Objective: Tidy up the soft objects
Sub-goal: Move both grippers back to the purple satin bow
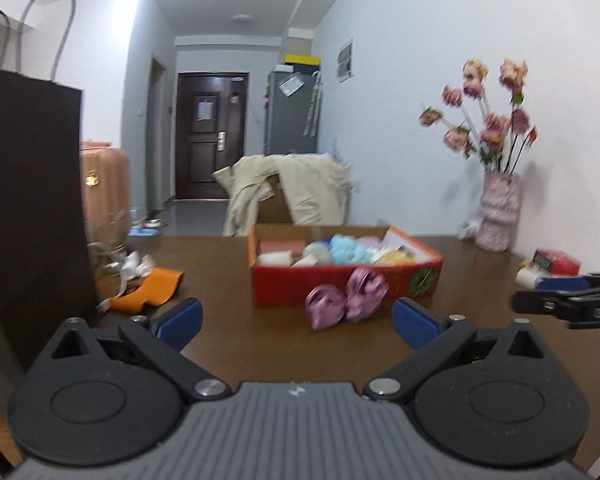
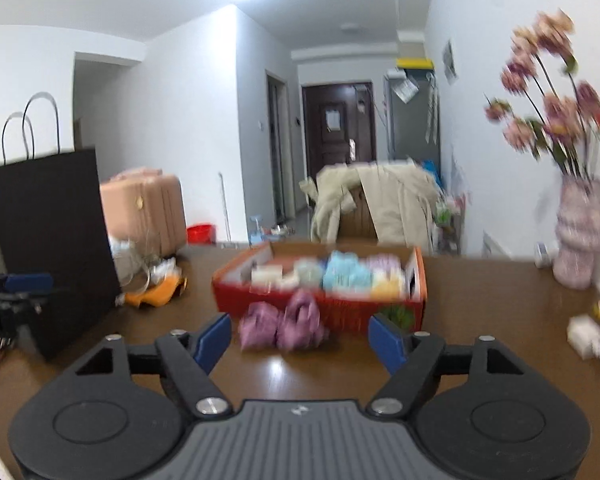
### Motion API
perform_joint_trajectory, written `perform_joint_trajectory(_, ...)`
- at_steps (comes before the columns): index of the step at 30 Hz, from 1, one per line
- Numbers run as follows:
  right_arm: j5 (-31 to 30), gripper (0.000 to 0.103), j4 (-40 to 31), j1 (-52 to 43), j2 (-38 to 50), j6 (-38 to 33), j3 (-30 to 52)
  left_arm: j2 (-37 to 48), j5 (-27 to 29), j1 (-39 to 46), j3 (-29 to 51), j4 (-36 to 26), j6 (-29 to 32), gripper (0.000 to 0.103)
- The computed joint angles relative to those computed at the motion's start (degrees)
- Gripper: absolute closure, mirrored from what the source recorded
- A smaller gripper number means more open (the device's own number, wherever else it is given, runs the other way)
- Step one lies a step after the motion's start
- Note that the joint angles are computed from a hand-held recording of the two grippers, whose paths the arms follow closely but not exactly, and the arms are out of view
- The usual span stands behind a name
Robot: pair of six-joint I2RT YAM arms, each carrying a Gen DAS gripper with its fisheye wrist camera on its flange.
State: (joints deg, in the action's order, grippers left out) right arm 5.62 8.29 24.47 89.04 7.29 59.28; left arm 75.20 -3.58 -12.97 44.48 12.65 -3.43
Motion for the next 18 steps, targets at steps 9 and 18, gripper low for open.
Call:
perform_joint_trajectory(9,3.56,0.027,-1.88,3.87,-4.30,7.31,-8.55,1.55,0.97,1.92,0.02,-0.07,-1.79,0.000)
perform_joint_trajectory(18,1.50,0.028,-2.55,1.09,4.73,5.95,0.95,17.29,3.18,2.34,13.08,-0.94,-2.91,0.000)
